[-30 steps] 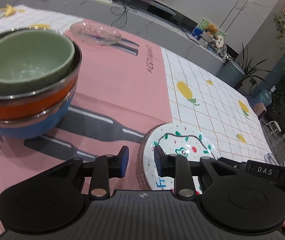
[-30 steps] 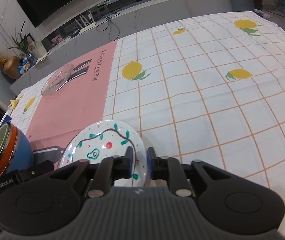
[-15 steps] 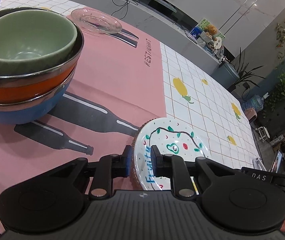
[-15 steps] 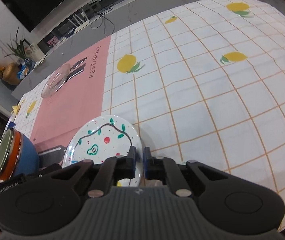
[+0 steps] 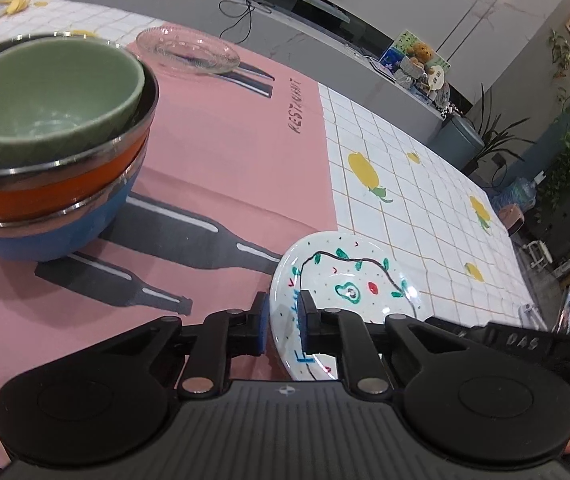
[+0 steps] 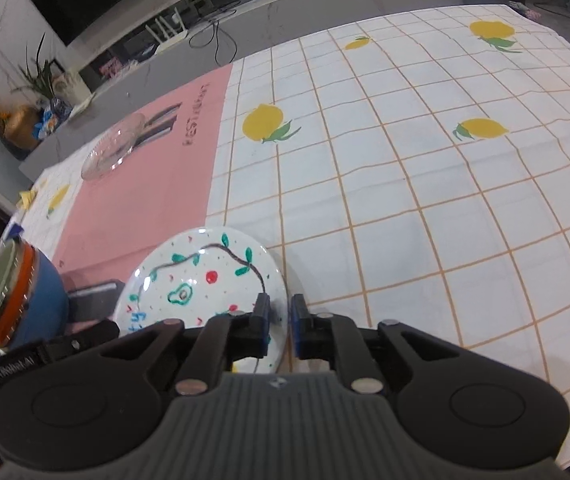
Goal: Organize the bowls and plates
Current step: 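Lift the Fruity plate and carry it beside the steel bowl stack, then lower the Fruity plate onto the table and open both grippers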
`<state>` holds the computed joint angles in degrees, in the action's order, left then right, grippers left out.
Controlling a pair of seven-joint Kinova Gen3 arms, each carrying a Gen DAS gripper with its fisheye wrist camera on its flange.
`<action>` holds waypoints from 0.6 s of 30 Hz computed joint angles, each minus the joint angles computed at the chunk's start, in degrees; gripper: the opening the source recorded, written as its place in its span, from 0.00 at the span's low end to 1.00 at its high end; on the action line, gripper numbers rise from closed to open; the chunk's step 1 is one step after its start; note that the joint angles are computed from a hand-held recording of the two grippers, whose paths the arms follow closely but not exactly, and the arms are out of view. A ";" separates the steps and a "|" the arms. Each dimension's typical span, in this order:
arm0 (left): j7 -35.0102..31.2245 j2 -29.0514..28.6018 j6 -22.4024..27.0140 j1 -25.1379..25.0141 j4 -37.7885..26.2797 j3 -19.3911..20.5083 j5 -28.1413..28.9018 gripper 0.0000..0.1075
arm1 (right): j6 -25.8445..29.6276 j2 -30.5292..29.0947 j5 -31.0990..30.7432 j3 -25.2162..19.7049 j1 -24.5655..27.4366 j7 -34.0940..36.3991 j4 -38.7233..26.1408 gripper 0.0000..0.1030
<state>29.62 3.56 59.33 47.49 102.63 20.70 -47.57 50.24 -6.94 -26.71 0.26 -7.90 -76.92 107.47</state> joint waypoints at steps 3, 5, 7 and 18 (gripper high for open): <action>-3.21 1.28 4.21 0.80 -2.87 0.35 0.18 0.16 | -1.23 -0.88 -0.98 0.36 0.17 -0.08 0.52 0.20; -6.70 2.19 7.38 1.39 -5.50 0.18 1.04 0.16 | -1.31 -1.09 -1.39 0.62 0.08 0.02 0.49 0.24; -10.78 3.54 11.26 2.14 -8.78 -0.18 1.98 0.19 | -1.13 -1.17 -2.15 0.88 -0.18 0.95 0.40 0.26; -29.72 2.30 13.16 -0.50 -16.76 -3.34 6.36 0.20 | -4.27 -1.45 0.59 -1.93 -3.84 0.45 -0.91 0.38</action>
